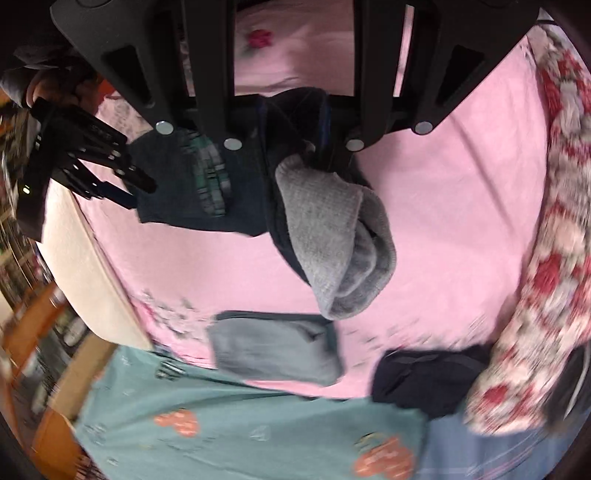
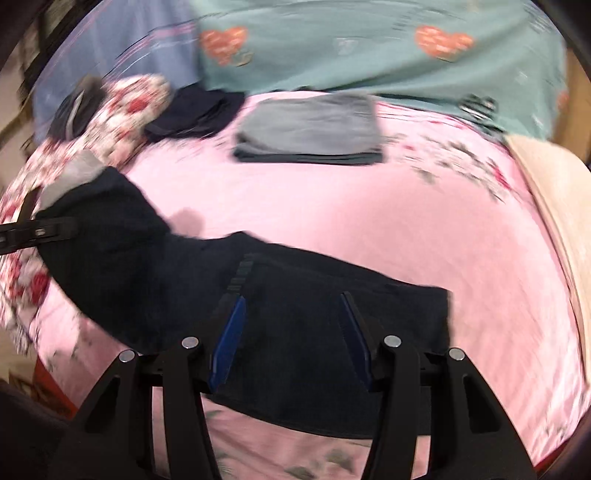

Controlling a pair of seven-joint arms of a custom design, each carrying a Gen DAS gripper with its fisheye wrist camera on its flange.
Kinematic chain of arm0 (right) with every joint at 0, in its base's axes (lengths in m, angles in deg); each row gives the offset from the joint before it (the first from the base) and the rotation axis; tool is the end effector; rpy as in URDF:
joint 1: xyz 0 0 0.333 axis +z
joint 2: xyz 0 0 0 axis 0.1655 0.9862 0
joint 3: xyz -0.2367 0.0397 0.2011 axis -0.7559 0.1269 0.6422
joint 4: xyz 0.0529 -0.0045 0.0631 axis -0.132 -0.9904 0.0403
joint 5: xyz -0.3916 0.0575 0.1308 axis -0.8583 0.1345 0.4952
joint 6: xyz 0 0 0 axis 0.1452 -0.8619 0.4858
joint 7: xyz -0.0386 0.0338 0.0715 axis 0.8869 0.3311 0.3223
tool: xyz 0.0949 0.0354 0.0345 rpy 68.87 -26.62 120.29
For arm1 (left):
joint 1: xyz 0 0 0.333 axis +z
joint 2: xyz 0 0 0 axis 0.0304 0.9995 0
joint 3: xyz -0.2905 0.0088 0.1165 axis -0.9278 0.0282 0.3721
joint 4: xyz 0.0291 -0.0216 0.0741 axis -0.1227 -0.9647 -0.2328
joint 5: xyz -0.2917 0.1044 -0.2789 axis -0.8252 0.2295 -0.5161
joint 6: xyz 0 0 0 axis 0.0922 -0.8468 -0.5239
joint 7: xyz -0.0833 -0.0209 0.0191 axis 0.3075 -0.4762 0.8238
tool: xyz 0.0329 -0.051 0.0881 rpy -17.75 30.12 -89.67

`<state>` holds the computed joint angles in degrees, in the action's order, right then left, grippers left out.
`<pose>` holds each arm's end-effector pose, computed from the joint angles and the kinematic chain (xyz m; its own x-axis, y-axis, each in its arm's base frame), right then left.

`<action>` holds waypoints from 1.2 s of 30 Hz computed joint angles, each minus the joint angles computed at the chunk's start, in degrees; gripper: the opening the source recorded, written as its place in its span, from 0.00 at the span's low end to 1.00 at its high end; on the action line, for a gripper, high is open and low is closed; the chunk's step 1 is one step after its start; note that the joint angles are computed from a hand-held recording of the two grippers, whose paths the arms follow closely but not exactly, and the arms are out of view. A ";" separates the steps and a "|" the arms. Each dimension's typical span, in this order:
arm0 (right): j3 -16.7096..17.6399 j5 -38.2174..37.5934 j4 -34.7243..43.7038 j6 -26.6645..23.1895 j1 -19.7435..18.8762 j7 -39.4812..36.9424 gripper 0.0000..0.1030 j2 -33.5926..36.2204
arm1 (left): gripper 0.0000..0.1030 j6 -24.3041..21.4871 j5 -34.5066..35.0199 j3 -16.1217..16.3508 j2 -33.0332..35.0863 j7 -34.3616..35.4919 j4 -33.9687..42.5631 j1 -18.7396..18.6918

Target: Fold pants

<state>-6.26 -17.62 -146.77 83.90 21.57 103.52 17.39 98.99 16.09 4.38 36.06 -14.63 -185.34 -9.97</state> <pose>0.4467 0.0655 0.5887 0.3410 -0.9367 -0.0801 -0.7564 -0.2227 -0.6150 0.4189 -0.1859 0.6277 -0.0588 -0.9747 0.2156 -0.8142 -0.0781 -0.5752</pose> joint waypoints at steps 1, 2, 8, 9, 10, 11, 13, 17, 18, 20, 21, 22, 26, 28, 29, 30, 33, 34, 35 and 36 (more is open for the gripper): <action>-0.32 -0.28 -0.53 0.66 -1.10 0.81 0.52 -0.53 | 0.19 0.65 0.11 -0.83 2.17 0.98 2.29 -0.95; -0.54 -0.39 -0.86 1.16 -1.80 1.44 0.52 -0.87 | 0.19 1.11 -0.04 -1.36 3.95 1.35 3.98 -1.60; -3.16 -1.93 -2.76 2.43 -6.92 3.70 0.52 -2.58 | 0.19 2.26 1.77 -5.74 18.00 4.02 15.95 -5.63; -3.68 -2.11 -3.23 2.25 -7.79 3.96 0.52 -3.03 | 0.19 2.15 1.89 -6.15 20.05 3.86 17.39 -6.17; -4.25 -2.43 -3.68 1.90 -8.82 4.19 0.52 -3.30 | 0.18 1.54 2.08 -6.68 23.00 3.51 19.64 -6.78; -4.40 -2.80 -3.99 1.58 -9.63 4.47 0.52 -3.50 | 0.18 1.12 2.97 -7.31 25.56 2.79 21.47 -7.36; -5.29 -3.26 -4.78 1.14 -11.03 4.32 0.52 -3.91 | 0.20 1.23 6.04 -8.08 29.27 1.05 23.93 -8.38; -6.56 -2.90 -4.81 0.37 -12.32 3.63 0.52 -2.78 | 0.43 -3.09 6.49 -8.37 34.86 1.30 29.55 -10.52; -6.79 -2.64 -4.56 0.23 -12.53 3.44 0.52 -2.29 | 0.48 -2.46 4.62 -8.27 33.95 2.71 29.06 -10.66; -7.18 -1.85 -4.28 0.09 -12.76 3.00 0.52 -2.02 | 0.79 -0.16 6.47 -7.81 30.17 1.56 26.84 -10.80; -7.45 -1.21 -4.10 -0.04 -12.66 2.65 0.52 -2.10 | 0.87 1.77 9.35 -7.66 28.01 -1.01 25.18 -10.54; -7.87 -0.19 -3.69 0.00 -12.24 2.13 0.52 -1.95 | 0.87 4.59 12.55 -7.39 24.81 -4.27 22.47 -9.74; -13.05 10.82 -0.20 -3.84 -5.54 -5.33 0.52 -1.86 | 0.89 0.48 15.89 -6.48 18.86 -11.03 18.71 -5.94; -15.35 17.13 1.98 -7.94 -2.21 -10.42 0.52 -0.83 | 0.89 -2.04 16.56 -6.16 16.60 -14.21 16.46 -4.21; -16.08 19.76 2.94 -9.71 -0.77 -12.94 0.52 0.09 | 0.89 -3.30 16.13 -5.92 15.47 -15.41 15.48 -3.66; -15.87 20.90 3.74 -10.85 -0.15 -14.69 0.52 1.23 | 0.89 -4.13 15.35 -5.54 14.40 -16.33 14.51 -3.21; -14.12 21.58 6.13 -13.26 -0.04 -18.19 0.52 5.76 | 0.89 -3.80 13.42 -5.18 10.85 -19.00 10.93 -2.33; -13.42 21.53 7.15 -14.04 -0.22 -18.86 0.52 7.74 | 0.89 -4.11 13.85 -5.48 10.84 -19.12 11.01 -2.02; -12.45 20.81 7.75 -14.23 -0.94 -18.90 0.52 9.06 | 0.89 -4.95 14.52 -5.81 10.66 -18.80 11.16 -1.83; -11.12 19.49 8.38 -13.94 -1.75 -18.74 0.53 10.46 | 0.89 -5.49 14.82 -5.94 10.66 -18.30 11.35 -1.80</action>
<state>-17.38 1.87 -138.39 69.96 19.82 84.78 27.85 93.50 30.92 -1.57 46.72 -32.93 -173.98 -11.77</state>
